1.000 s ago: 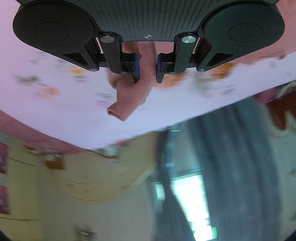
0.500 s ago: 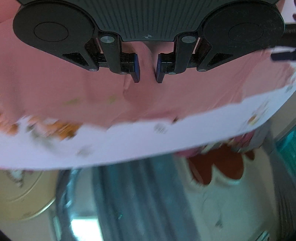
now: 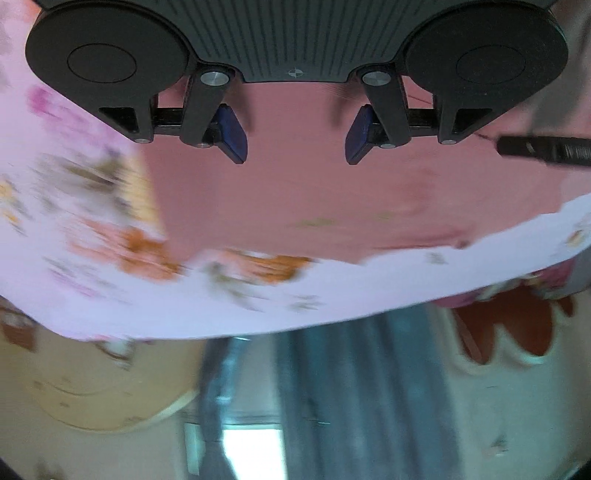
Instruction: Fold small clothes
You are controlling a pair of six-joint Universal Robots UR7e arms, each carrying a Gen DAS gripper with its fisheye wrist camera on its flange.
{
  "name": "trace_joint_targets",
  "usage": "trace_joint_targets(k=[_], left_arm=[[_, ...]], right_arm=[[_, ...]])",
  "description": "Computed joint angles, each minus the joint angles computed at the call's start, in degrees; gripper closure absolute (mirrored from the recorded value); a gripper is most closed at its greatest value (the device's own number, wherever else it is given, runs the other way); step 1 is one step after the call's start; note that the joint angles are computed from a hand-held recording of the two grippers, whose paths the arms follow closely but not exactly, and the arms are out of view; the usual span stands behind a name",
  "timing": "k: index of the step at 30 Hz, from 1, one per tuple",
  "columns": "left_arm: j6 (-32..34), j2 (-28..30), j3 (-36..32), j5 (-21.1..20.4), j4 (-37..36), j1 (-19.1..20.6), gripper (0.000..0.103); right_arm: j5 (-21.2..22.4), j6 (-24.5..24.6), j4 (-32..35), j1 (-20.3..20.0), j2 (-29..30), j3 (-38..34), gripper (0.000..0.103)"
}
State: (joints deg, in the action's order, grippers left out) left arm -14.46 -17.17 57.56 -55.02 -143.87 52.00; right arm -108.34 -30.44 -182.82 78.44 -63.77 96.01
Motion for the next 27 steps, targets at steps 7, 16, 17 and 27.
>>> trace_joint_targets(k=[7,16,17,27], left_arm=[[-1.9,3.7,-3.9,-1.9,-0.3,0.8,0.035],[-0.9,4.9,-4.7,-3.0,-3.9,1.2,0.095],[-0.6,5.0,-4.9,-3.2,-4.2,1.2,0.095],[3.5,5.0,-9.2,-6.8,-12.8,-0.2,0.096]], right_arm=[[-2.5,1.1,-2.3,-3.3,-4.1,3.4,0.045],[-2.8,1.1,-0.9,-4.1,-4.3,3.7,0.045],[-2.6,1.1,-0.5,-4.2,-4.2,3.6,0.045],[-2.5,-1.0,-0.8,-3.9,-2.4,2.7,0.045]])
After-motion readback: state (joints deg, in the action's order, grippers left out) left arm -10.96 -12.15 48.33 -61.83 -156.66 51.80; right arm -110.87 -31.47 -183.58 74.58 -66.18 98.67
